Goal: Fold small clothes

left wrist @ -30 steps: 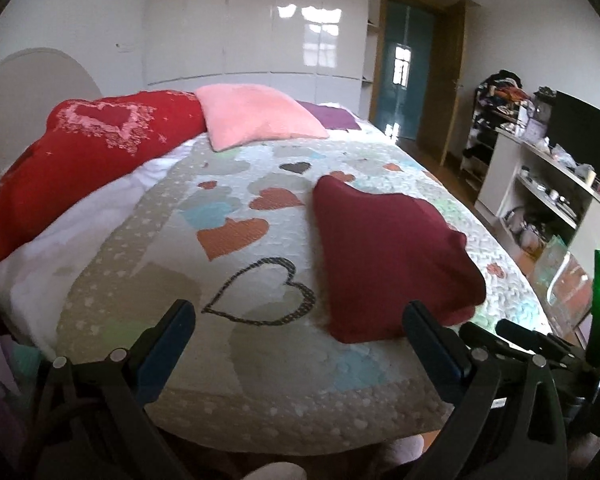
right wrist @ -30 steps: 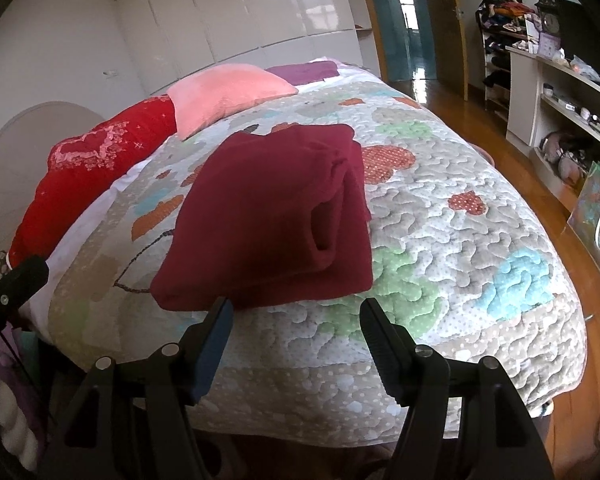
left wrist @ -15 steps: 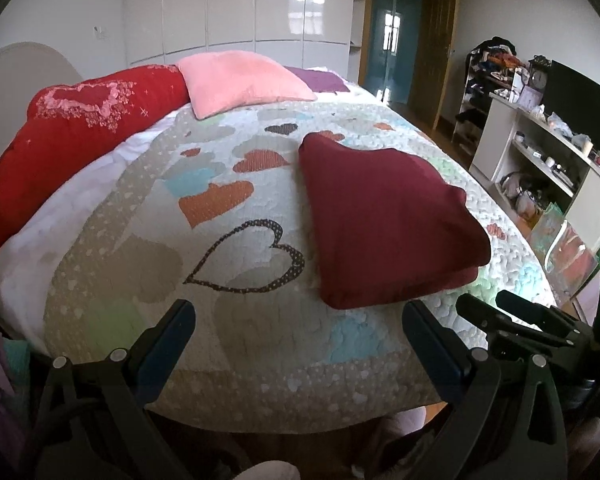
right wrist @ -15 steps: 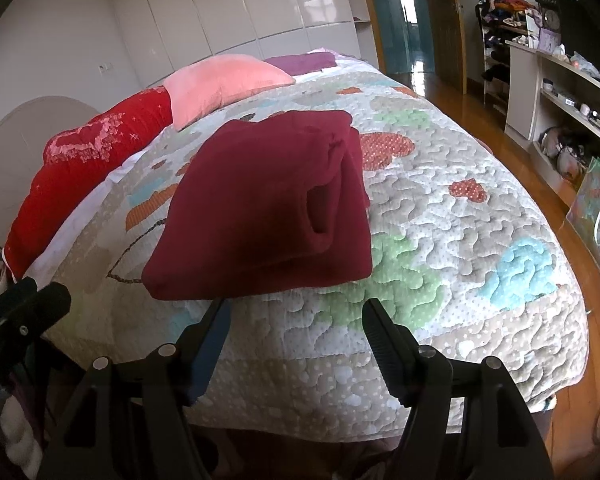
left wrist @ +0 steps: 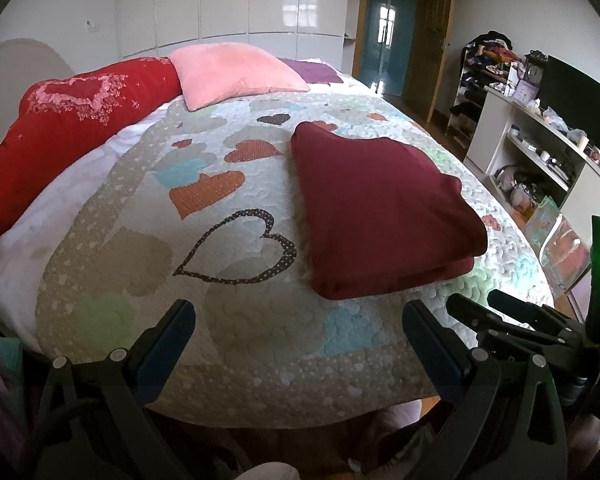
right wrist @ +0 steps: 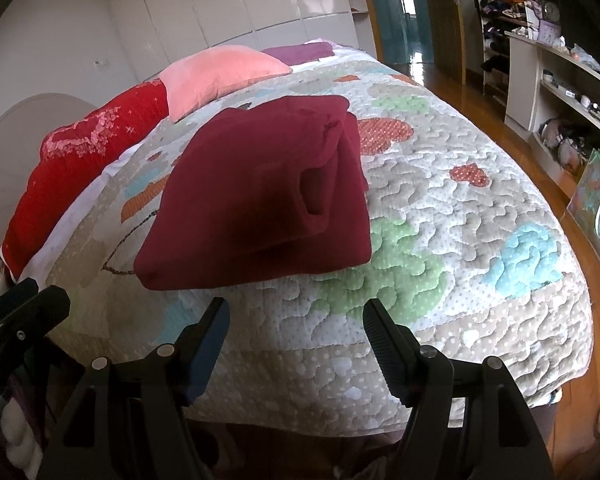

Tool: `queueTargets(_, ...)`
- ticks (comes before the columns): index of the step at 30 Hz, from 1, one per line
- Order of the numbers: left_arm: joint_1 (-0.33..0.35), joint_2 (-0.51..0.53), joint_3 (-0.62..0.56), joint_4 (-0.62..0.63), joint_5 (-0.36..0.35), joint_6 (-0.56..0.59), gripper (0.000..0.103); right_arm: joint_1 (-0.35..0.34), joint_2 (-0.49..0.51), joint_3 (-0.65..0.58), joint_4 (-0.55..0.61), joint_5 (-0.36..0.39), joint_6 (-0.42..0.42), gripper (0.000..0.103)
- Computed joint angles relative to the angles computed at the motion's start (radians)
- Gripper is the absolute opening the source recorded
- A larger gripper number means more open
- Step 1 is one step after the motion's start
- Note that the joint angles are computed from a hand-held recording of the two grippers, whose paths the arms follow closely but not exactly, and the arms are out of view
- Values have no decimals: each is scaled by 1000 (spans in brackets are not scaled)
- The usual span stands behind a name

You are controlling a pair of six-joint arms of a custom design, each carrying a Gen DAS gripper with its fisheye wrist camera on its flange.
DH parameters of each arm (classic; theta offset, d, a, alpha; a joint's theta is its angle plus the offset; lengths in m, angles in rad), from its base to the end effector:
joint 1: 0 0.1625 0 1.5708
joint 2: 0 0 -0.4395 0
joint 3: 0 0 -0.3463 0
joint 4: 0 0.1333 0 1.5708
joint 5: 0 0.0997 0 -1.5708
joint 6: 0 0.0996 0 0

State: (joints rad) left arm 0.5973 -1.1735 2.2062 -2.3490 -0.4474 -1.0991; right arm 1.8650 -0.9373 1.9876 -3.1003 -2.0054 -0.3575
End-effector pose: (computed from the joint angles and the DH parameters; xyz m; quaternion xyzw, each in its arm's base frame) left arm -0.2327 -0.4281 0.2036 0.0148 0.8421 -0.3999 0.3616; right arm 0.2506 -0.5118 0.1821 0.2552 -0.9151 0.2250 0.2167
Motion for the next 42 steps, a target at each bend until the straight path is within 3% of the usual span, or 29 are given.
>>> queueTargets(33,66,26,-28,11,-129,1,103,-49,10,-5,81,-2,84,77)
queueTargets(42,76,16,0,-93,-157,62,103,-50,3,-2,77,18,68,78)
